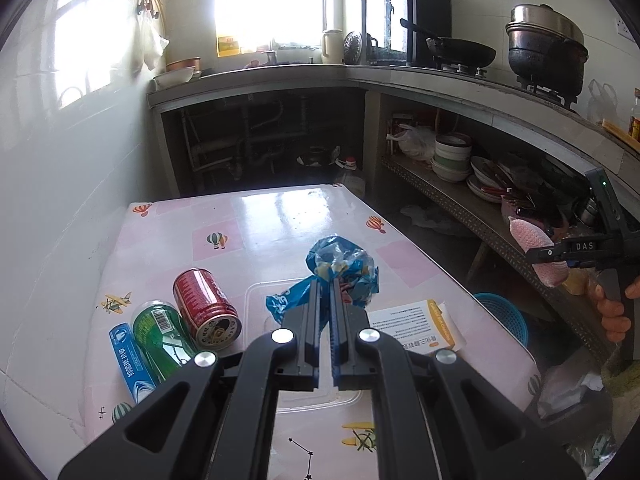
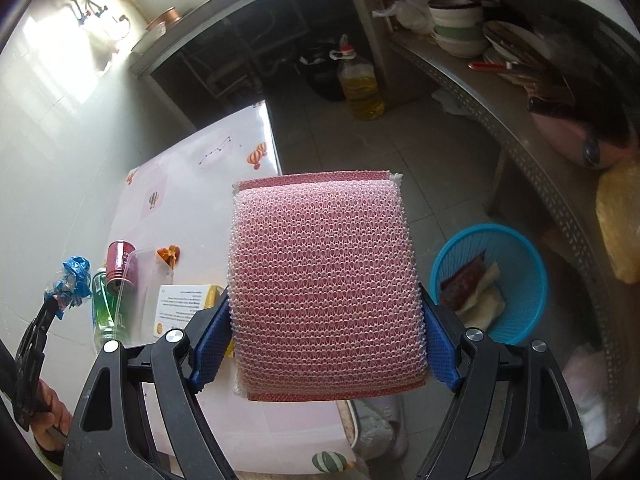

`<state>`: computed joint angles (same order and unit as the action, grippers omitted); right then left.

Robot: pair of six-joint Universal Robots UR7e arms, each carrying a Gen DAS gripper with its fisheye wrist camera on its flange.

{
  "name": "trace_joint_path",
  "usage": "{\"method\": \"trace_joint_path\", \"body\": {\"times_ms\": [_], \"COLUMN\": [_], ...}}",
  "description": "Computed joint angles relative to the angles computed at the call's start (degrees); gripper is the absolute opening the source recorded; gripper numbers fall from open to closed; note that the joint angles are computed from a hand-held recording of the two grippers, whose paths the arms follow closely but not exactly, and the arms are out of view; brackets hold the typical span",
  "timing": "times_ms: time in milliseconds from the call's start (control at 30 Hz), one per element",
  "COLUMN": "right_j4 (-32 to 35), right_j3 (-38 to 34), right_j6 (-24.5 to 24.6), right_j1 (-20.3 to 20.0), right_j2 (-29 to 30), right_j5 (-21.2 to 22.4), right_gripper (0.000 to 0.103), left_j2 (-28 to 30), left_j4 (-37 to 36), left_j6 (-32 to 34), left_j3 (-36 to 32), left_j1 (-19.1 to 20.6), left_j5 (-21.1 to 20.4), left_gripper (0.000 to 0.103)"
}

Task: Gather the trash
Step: 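Carry the pink sponge and blue wrapper toward the blue wastebasket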

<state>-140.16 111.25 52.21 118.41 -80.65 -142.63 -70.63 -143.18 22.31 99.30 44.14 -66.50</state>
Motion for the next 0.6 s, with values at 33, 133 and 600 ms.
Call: {"method": "trace_joint_path", "body": {"times_ms": [33,133,600], "right_j4": [0.0,0.2,0.3], "right_j3": [0.6,2.2,7.3], "right_j6": [0.7,2.8,9.1], "right_j1": [0.0,0.0,1.6], "right_j2": [-0.5,-1.8,-6.2], "right_j5": [0.1,0.2,0.3], "right_gripper": [0.077,0.077,0.077], "left_j2": [-0.1,-0.3,-0.8], "left_j4": [0.0,0.2,0.5], "left_j6": [0.1,0.0,0.0], "left_j3": [0.1,0.5,2.2], "left_j1": [-0.1,-0.5,-2.9], "left_j5": [-0.2,-0.6,-2.9], "left_gripper": [0.004,0.004,0.004]}}
